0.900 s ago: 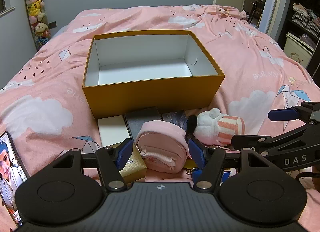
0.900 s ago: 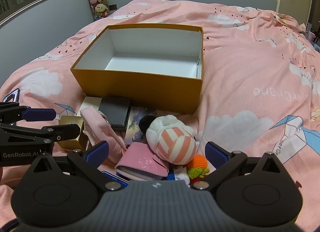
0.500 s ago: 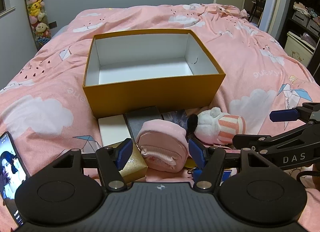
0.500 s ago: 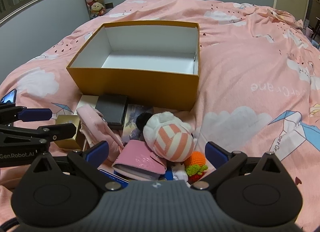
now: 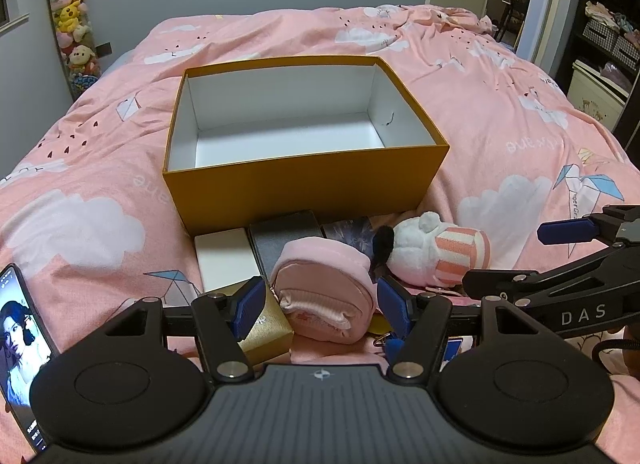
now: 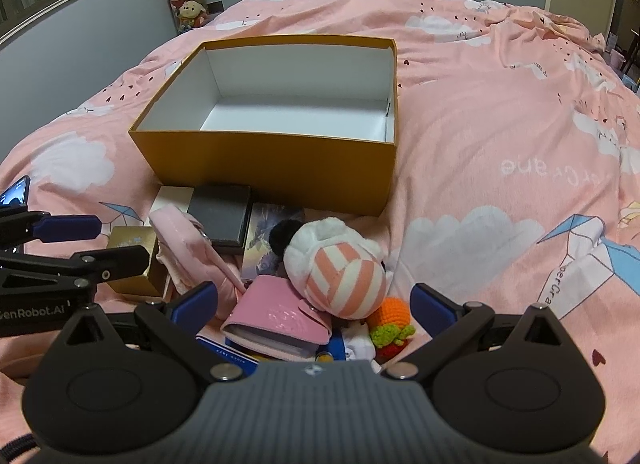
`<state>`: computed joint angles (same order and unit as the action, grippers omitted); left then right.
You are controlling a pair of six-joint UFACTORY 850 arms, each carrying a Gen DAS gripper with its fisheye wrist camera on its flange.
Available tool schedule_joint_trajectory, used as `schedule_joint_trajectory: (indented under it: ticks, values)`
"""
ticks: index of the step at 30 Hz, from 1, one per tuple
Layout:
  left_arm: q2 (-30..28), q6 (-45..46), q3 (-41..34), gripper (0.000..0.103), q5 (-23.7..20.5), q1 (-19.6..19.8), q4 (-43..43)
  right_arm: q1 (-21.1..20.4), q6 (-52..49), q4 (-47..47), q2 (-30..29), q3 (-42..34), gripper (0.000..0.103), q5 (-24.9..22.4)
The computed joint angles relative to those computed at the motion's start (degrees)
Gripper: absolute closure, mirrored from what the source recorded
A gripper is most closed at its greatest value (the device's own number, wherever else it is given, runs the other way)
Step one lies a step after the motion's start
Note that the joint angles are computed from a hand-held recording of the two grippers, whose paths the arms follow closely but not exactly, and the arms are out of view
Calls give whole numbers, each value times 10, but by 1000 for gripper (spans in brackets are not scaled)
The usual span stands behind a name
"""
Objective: Organize objects
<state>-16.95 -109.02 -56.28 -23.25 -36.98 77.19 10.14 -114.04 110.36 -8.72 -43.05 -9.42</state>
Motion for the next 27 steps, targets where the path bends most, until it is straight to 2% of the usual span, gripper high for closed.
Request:
schedule_joint_trajectory:
  ticks: [9, 14, 18, 21, 23, 27]
  values:
    - [-1, 15, -2, 28, 0, 0, -13, 2, 39, -36, -2, -4, 1, 7]
    - [5, 39, 4, 28, 15, 4, -21, 0, 69, -65, -5, -6, 1, 4]
    - [13, 44, 9, 34, 17, 10, -27, -2, 120, -117, -10, -11, 1, -4]
    - [20, 61, 14, 35, 28, 20, -44, -5, 171, -176, -16, -19, 12, -15]
    - [24, 91, 14, 35, 28, 26, -75, -5, 225, -237, -23, -28, 22, -22]
    - [30, 175, 16, 34, 27, 40, -146, -3, 293, -330, -37, -49, 30, -52]
